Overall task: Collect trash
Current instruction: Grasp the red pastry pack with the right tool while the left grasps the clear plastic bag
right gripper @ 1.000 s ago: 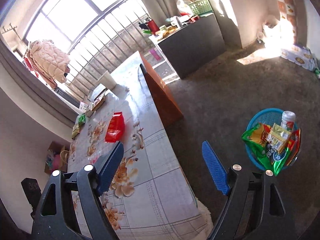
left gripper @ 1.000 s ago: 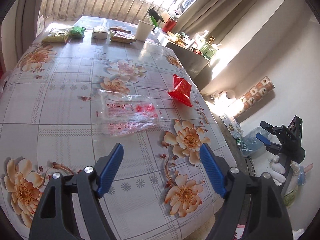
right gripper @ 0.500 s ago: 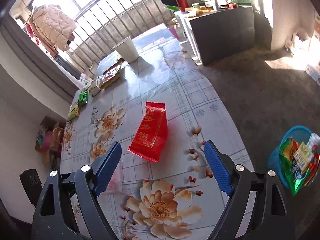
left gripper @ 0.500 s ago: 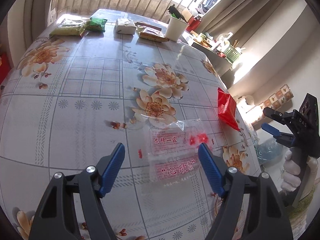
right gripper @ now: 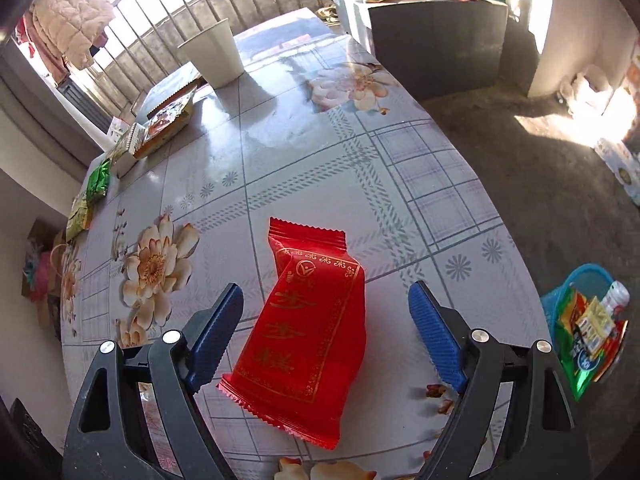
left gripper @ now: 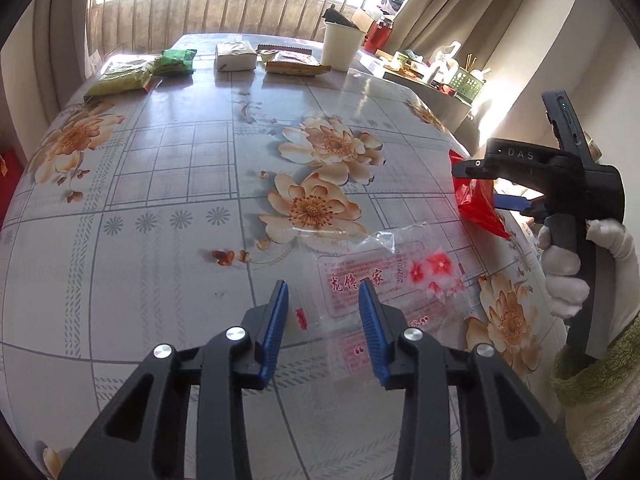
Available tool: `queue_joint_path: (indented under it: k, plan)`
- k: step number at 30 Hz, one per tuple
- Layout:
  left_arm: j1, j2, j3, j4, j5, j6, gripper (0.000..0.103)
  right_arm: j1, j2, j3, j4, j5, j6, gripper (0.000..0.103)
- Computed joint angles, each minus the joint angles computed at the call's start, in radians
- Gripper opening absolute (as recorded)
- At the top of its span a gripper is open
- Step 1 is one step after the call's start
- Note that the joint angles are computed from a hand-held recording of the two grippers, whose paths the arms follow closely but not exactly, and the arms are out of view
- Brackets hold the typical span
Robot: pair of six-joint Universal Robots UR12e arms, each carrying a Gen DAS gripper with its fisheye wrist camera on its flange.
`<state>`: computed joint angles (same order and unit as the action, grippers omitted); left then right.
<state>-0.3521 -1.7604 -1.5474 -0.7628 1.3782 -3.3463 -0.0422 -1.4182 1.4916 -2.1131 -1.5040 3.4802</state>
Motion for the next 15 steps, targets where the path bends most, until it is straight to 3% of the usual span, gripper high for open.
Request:
queue_joint_path:
  k: [4,7,9,15]
  plan:
    - [-0.007,0.001,-0.007,0.012,0.006,0.026,0.02,0.008,-0.003,0.001,0.006,-0.036,-0.03,0.068]
    - [-0.008,0.004,-0.014,0.023,-0.009,0.036,0.017,0.007,-0.012,0.005,0.019,-0.044,-0.043,0.053]
    - [-0.008,0.007,-0.019,0.032,-0.02,0.037,0.014,0.002,-0.02,0.009,0.03,-0.043,-0.046,0.042]
    - [-0.001,0.027,-0.04,0.063,-0.06,0.017,0.009,-0.013,-0.044,0.028,0.024,0.01,-0.034,0.024]
